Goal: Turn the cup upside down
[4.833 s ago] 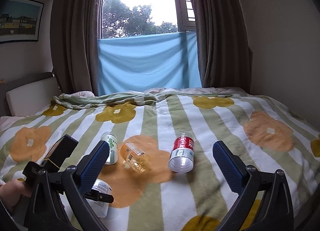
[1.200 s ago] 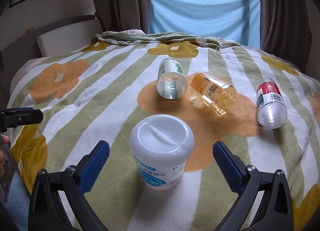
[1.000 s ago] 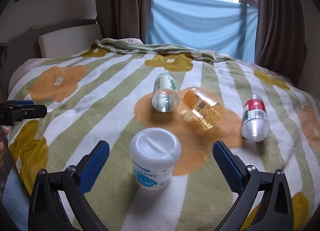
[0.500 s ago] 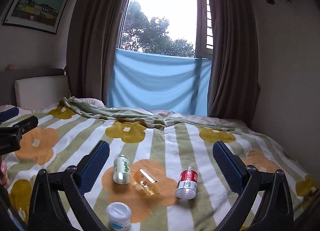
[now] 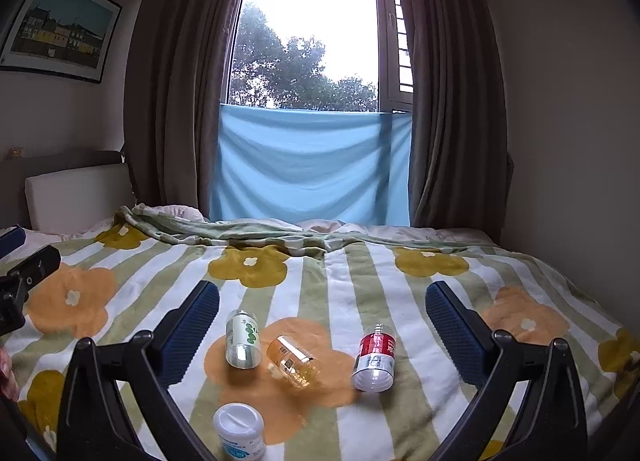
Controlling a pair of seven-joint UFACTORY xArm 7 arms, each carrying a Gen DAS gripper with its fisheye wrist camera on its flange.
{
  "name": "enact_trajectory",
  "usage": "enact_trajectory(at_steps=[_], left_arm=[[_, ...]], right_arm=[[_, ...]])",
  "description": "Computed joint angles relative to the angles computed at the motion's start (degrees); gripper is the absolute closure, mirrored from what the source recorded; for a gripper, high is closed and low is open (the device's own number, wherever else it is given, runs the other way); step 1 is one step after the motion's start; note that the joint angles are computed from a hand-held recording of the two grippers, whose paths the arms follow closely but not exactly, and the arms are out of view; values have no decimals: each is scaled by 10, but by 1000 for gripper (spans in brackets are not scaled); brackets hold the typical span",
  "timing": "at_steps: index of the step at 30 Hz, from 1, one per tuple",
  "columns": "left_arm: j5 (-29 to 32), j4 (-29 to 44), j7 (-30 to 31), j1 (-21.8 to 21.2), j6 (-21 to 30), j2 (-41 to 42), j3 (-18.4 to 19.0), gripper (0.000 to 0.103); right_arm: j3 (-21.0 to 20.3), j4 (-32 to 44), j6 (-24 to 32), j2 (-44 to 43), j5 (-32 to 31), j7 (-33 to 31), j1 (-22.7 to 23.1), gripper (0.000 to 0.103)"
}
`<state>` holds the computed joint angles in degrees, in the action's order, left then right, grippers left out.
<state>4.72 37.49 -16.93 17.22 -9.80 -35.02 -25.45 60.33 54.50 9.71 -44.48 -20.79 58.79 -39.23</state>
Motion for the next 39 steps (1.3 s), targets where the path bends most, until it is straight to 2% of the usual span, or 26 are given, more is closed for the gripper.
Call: enact_trajectory(at_steps=[39], left_arm=[[-1,3,-9,-6,4,6,-3,0]], right_arm=[[3,4,1,0,4,1,-5,0]])
